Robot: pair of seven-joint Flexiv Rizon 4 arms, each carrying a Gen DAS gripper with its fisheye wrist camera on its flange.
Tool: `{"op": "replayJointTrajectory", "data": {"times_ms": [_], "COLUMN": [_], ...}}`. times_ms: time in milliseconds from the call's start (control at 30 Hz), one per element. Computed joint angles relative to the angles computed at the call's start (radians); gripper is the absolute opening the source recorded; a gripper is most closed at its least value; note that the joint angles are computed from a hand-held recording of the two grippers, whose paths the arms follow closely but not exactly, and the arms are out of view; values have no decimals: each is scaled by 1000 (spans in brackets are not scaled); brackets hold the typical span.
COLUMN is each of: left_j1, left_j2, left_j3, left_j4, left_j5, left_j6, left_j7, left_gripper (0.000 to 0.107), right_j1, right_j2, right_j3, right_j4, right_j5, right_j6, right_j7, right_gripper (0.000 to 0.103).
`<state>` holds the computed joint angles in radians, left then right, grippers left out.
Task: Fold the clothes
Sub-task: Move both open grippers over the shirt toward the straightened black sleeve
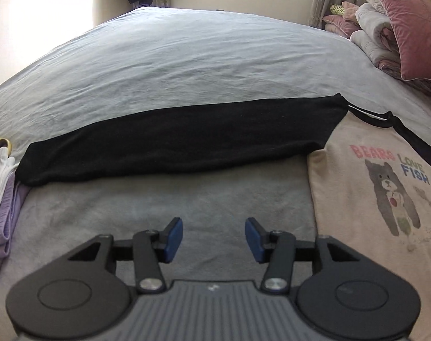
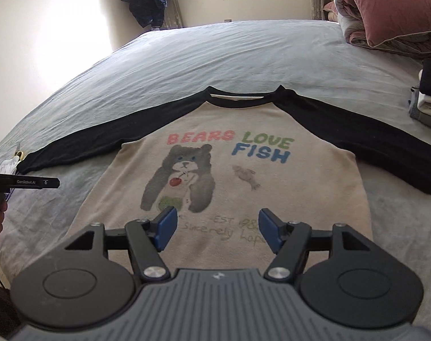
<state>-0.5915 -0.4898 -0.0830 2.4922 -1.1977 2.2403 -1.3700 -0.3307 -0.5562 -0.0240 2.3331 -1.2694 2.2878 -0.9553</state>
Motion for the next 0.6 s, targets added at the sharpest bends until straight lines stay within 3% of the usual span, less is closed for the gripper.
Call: {"op": "replayJointTrajectory", "data": {"times_ms": [100,267,500,600], "left_j1": [-72,-122,-164,-186], "left_j2": [-14,-43,-121,-188], "left_j3": [-36,-124,-179,-177], "left_j4": [-50,-129,-219,-280], "left_j5": [-106,-208,-176,-89], "left_j6": [40,98,128,150], "left_j7": [96,225,237,223], "left_gripper": [58,67,69,69], "right_j1": [-31,-90,-159,-181], "right_j2": [17,39,53,49], "right_j3": [-16,-33,-80,-95], "right_j4": [30,79,101,94], "right_j5": [11,10,-47,-55], "right_j6": [8,51,89,108], "right_j7": [-4,-10,11,18], "right_gripper": [70,76,77,77]}}
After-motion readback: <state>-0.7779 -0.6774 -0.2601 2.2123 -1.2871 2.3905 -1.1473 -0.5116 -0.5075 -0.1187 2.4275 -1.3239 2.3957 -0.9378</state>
